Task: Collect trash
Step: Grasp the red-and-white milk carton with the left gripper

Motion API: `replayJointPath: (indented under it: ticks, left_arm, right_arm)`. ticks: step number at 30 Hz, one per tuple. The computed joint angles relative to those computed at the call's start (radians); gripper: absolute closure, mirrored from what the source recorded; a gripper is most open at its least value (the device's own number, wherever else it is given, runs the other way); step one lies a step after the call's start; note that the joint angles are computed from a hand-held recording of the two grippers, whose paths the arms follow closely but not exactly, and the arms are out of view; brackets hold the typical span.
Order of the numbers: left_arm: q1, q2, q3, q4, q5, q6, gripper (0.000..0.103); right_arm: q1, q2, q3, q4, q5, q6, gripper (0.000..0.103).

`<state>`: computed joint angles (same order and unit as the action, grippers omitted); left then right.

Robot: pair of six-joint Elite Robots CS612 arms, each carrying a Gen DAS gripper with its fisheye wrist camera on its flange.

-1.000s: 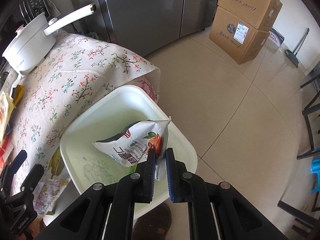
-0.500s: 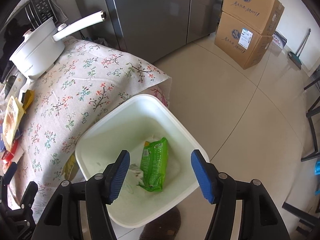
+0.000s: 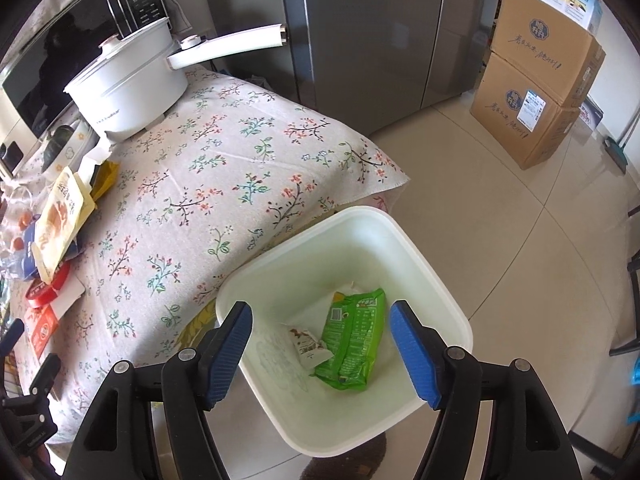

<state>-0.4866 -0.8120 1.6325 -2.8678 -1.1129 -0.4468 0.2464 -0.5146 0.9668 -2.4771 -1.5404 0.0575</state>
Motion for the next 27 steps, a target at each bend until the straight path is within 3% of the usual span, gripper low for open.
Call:
replayJointPath:
  ticks: [14, 20, 22, 27]
  left_arm:
    - [0.022, -0.010, 0.038, 0.152, 0.074, -0.016, 0.011]
    - [0.031, -0.017, 0.034, 0.231, 0.058, -0.038, 0.044]
    - [0.036, -0.029, 0.049, 0.203, 0.036, -0.040, 0.062]
    - [0.041, -0.065, 0.095, 0.110, 0.021, -0.045, 0.081]
  right_arm:
    - [0.047, 0.024, -0.059, 0.037, 0.040, -0.066, 0.029]
    - [0.059, 0.027, -0.067, 0.039, 0.048, -0.088, 0.028]
    - [0.060, 0.027, -0.067, 0.039, 0.051, -0.091, 0.028]
    - [0.062, 0.029, -0.072, 0.040, 0.053, -0.088, 0.028]
